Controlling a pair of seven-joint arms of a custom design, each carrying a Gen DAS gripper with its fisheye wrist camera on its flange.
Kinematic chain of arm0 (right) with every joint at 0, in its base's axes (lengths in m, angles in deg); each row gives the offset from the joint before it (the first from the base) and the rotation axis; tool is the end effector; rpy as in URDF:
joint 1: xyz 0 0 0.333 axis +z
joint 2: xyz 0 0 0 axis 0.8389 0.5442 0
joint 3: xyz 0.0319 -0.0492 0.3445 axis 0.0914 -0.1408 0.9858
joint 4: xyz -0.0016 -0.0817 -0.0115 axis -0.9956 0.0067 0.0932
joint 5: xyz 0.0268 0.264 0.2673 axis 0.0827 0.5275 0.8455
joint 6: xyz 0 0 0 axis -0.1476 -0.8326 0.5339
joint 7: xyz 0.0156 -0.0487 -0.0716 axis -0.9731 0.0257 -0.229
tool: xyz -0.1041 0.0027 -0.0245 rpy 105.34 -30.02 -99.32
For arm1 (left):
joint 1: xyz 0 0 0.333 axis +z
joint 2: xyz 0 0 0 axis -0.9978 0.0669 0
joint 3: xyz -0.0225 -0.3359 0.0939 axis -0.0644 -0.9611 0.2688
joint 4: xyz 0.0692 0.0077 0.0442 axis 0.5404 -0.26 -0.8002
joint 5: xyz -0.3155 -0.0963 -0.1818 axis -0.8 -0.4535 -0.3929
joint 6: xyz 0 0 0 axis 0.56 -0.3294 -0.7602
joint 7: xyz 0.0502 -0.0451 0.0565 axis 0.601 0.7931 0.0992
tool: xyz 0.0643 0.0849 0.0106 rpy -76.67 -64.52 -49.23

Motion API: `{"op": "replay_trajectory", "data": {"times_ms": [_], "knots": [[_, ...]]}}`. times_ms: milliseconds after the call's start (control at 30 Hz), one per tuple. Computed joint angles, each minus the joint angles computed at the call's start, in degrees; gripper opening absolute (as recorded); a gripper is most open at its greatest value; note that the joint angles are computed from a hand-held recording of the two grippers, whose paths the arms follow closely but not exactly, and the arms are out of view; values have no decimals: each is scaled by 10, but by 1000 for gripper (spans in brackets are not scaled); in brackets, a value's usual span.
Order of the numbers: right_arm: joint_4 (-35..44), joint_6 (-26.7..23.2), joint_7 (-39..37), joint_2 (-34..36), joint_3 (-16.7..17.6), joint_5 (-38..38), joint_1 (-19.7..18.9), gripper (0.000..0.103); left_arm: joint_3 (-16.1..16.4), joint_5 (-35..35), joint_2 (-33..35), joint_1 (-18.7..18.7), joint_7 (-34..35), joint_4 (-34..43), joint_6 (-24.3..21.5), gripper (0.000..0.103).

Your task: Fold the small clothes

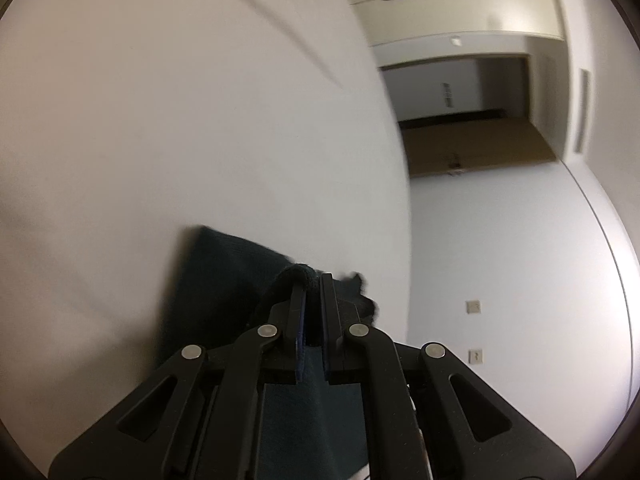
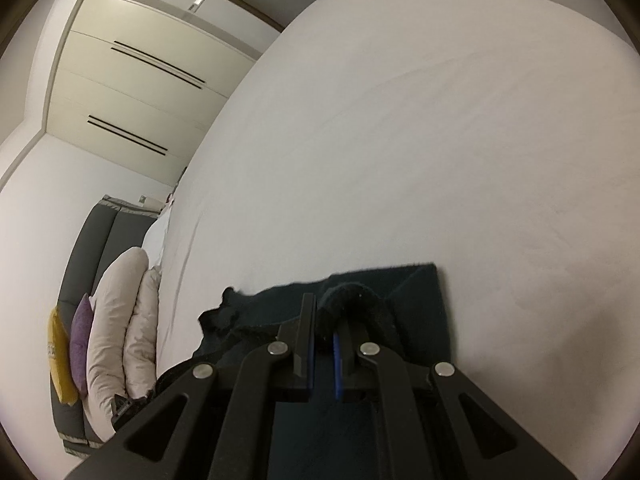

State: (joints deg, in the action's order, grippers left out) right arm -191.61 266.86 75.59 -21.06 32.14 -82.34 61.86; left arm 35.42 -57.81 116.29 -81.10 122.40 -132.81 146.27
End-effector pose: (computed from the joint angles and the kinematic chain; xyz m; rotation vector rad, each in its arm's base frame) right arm 0.4474 0.0311 0.4646 -0.4565 2.1966 -0.1388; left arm 0.7635 -0.1545 0.4727 1.6539 -1.5022 1.0834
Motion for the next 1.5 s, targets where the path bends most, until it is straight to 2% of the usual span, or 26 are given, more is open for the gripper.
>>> {"op": "replay_trajectory", "data": {"times_ms": [67, 167, 200, 233, 267, 333, 367, 400, 467, 600, 700, 733, 833, 900, 967, 1033, 1067, 1133, 1167, 1200, 1233, 1300, 1333, 1400, 1433, 1500], "knots": [[8, -6, 1, 11, -5, 1, 1, 8, 8, 13, 25, -11, -27, 22, -1, 5], [6, 20, 72, 31, -106, -53, 79, 13, 1, 28, 63, -17, -49, 65, -21, 6], [-3, 43, 62, 34, -113, -25, 88, 18, -1, 34, 74, -20, -53, 80, -27, 7], [-13, 70, 52, 35, -100, 3, 79, 34, -3, 44, 89, -25, -60, 106, -39, 9], [-26, 114, 51, 40, -68, 21, 49, 44, -5, 51, 100, -27, -65, 125, -48, 14], [-42, 162, 15, 38, -12, 101, 14, 83, -14, 51, 114, -28, -68, 145, -46, 33], [-42, 148, -38, 28, 34, 185, -8, 88, -22, 42, 117, -24, -67, 148, -39, 60], [-43, 149, -69, 22, 60, 230, -21, 88, -31, 27, 116, -19, -61, 145, -23, 79], [-43, 124, -109, 6, 90, 277, -39, 88, -31, 23, 110, -19, -62, 142, 0, 91], [-39, 91, -203, -30, 208, 397, -118, 85, -44, 13, 113, -15, -52, 154, 5, 91], [-24, 63, -245, -52, 270, 396, -159, 84, -52, 10, 66, 0, 7, 88, 23, 91], [-18, 62, -249, -51, 265, 366, -146, 83, -45, -6, 30, 9, 39, 43, 7, 91], [-5, 32, -255, -55, 247, 299, -111, 81, -43, -21, -25, 11, 107, -36, 22, 91], [0, 40, -241, -40, 207, 246, -60, 81, -29, -18, -60, 3, 154, -81, 29, 91], [4, 23, -241, -32, 231, 242, -78, 81, -11, -4, -87, -16, 191, -120, 45, 91], [-5, 6, -217, -25, 218, 232, -71, 80, 9, 25, -101, -37, 207, -146, 54, 89], [-13, -1, -213, -24, 222, 239, -79, 77, 22, 48, -109, -53, 211, -163, 73, 83], [-42, 19, -142, -29, 215, 176, -91, 53, 27, 52, -119, -60, 241, -197, 105, 73], [-61, 48, -75, -35, 221, 118, -111, 52, 26, 48, -124, -61, 255, -208, 118, 66], [-69, 49, -38, -50, 246, 92, -146, 52, 26, 44, -123, -60, 258, -211, 120, 63], [-78, 18, -33, -86, 292, 107, -191, 56, 27, 36, -123, -49, 274, -219, 116, 63], [-92, -46, -67, -169, 383, 202, -262, 58, 32, 37, -126, -56, 269, -222, 133, 62], [-98, -50, -104, -194, 404, 275, -268, 58, 40, 52, -121, -70, 254, -215, 154, 62], [-115, -37, -100, -245, 434, 324, -271, 60, 37, 50, -127, -66, 257, -225, 163, 62], [-111, -32, -83, -252, 440, 300, -274, 60, 35, 46, -136, -60, 262, -237, 165, 62], [-109, -1, -95, -238, 419, 269, -237, 60, 35, 41, -157, -60, 278, -264, 184, 63]]}}
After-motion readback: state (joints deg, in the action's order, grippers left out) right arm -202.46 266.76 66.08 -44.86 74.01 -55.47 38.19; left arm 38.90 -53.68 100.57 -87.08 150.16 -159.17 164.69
